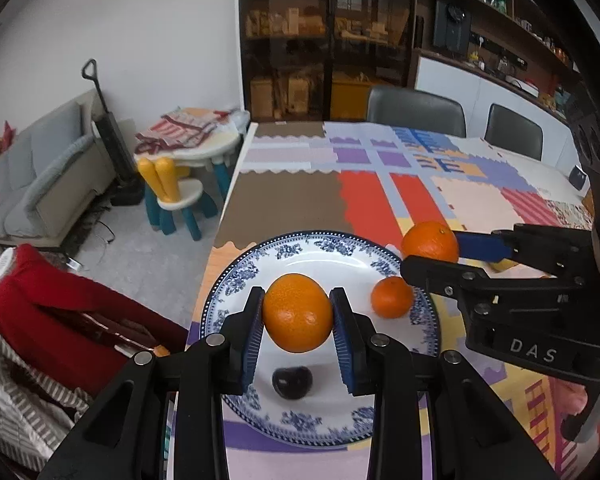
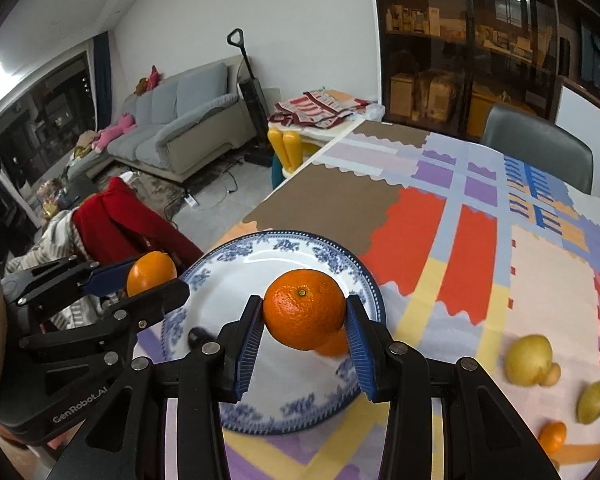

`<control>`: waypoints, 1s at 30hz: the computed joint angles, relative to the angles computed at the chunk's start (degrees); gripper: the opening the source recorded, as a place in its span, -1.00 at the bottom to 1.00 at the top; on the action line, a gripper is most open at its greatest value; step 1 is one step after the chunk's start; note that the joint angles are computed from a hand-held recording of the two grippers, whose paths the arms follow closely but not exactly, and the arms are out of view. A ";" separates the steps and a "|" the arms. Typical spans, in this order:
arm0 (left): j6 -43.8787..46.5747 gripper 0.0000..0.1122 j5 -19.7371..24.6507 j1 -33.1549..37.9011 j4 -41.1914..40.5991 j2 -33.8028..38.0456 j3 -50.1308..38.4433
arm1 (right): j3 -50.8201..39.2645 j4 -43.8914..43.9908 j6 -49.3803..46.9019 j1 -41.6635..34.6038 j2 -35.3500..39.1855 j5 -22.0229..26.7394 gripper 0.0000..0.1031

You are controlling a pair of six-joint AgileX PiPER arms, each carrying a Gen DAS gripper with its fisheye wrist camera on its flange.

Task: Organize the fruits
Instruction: 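Carry both oranges over the plate with both tools, then open both tools to release the oranges onto the plate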

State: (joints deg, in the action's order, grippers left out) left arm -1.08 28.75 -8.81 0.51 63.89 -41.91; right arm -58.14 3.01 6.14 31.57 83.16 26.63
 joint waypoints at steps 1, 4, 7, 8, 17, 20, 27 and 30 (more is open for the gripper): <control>2.26 -0.43 -0.36 0.76 -1.49 1.13 -0.40 | -1.02 -0.20 0.07 -0.09 1.15 0.42 -0.18; 7.60 -0.42 -1.44 2.71 -4.62 4.97 -1.71 | -4.52 -0.93 0.15 -0.06 5.39 1.74 -0.18; 9.43 -0.42 -2.46 3.62 -4.92 8.91 -3.18 | -7.33 -2.81 1.43 0.44 9.12 2.77 -0.18; 10.86 -0.42 -2.53 4.15 -6.04 10.29 -3.82 | -8.44 -2.70 0.91 0.40 10.41 3.37 -0.18; 19.61 -0.42 -1.25 7.76 -14.11 19.98 -8.74 | -16.06 -0.17 -1.99 -1.37 19.63 7.45 -0.18; 19.59 -0.42 -0.96 7.62 -13.91 21.52 -9.45 | -17.16 1.92 -3.22 -2.27 21.02 8.30 -0.18; 16.48 -0.29 -0.53 6.96 -10.99 22.62 -10.16 | -17.73 2.10 -3.67 -2.15 21.83 8.60 -0.18; 15.02 -0.17 -0.92 7.03 -9.77 21.31 -9.55 | -17.72 2.10 -3.29 -2.20 21.68 8.93 -0.14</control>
State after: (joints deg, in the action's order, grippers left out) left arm 13.94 27.82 -1.78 -9.25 85.20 -51.46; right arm -75.85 5.11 2.84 29.37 104.85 35.56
